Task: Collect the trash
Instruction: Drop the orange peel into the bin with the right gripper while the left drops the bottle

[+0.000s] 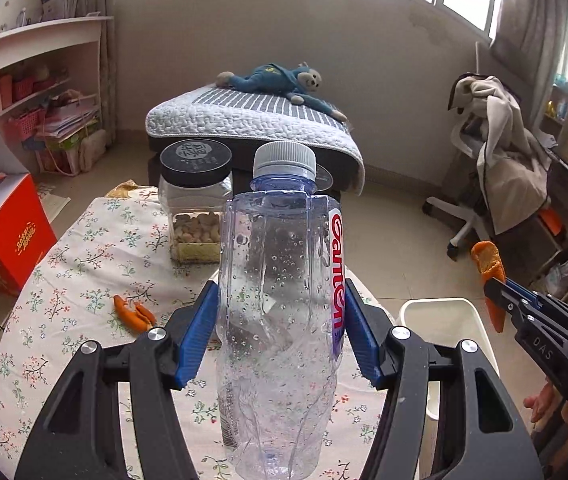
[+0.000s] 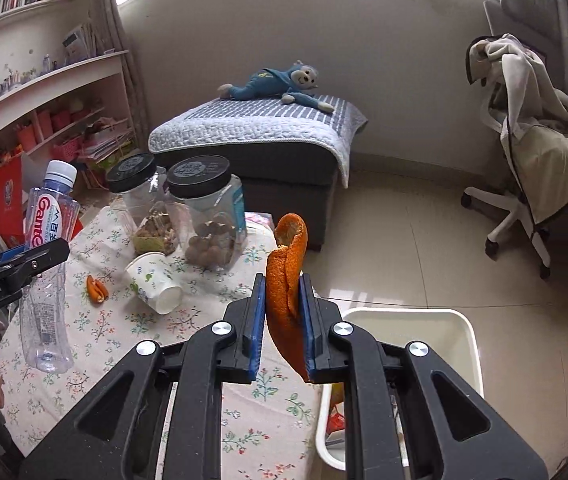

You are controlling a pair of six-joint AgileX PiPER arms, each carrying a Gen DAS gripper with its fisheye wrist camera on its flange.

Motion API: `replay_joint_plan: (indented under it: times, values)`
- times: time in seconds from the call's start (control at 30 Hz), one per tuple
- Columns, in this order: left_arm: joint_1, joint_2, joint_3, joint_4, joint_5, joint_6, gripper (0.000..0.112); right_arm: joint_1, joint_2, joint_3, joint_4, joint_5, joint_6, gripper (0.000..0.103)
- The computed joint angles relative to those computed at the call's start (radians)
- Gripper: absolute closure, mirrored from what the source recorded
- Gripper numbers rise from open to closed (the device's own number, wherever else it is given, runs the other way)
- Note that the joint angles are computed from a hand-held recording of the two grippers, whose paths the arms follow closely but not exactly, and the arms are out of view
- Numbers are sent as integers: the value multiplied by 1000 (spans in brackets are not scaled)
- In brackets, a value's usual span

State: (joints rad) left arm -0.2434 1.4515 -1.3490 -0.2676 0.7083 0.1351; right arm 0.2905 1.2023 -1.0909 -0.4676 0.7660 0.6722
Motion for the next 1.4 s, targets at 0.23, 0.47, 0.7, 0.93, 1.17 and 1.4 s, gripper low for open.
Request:
replay_joint_plan:
  times: [0.23, 0.47, 0.7, 0.93, 1.17, 1.4]
  values:
    - [-143, 25, -4, 68, -32, -96, 52, -152, -46, 29, 59, 10, -83, 85]
    - [-266, 65, -40, 119, -47, -190, 52, -236, -115, 69, -68, 28, 9, 35]
    - [-377, 131, -104, 122, -43, -268, 52, -385, -171, 84, -92, 12, 55, 9]
    - [-488, 223, -173, 142, -36, -352, 52, -466, -188, 82, -117, 16, 76, 7]
    - [-539, 329, -275, 76, -9, -362, 51, -555, -206, 82, -126, 9, 79, 7]
    - [-534, 363, -324, 44, 33, -348, 45, -547, -204, 86, -161, 23, 96, 7]
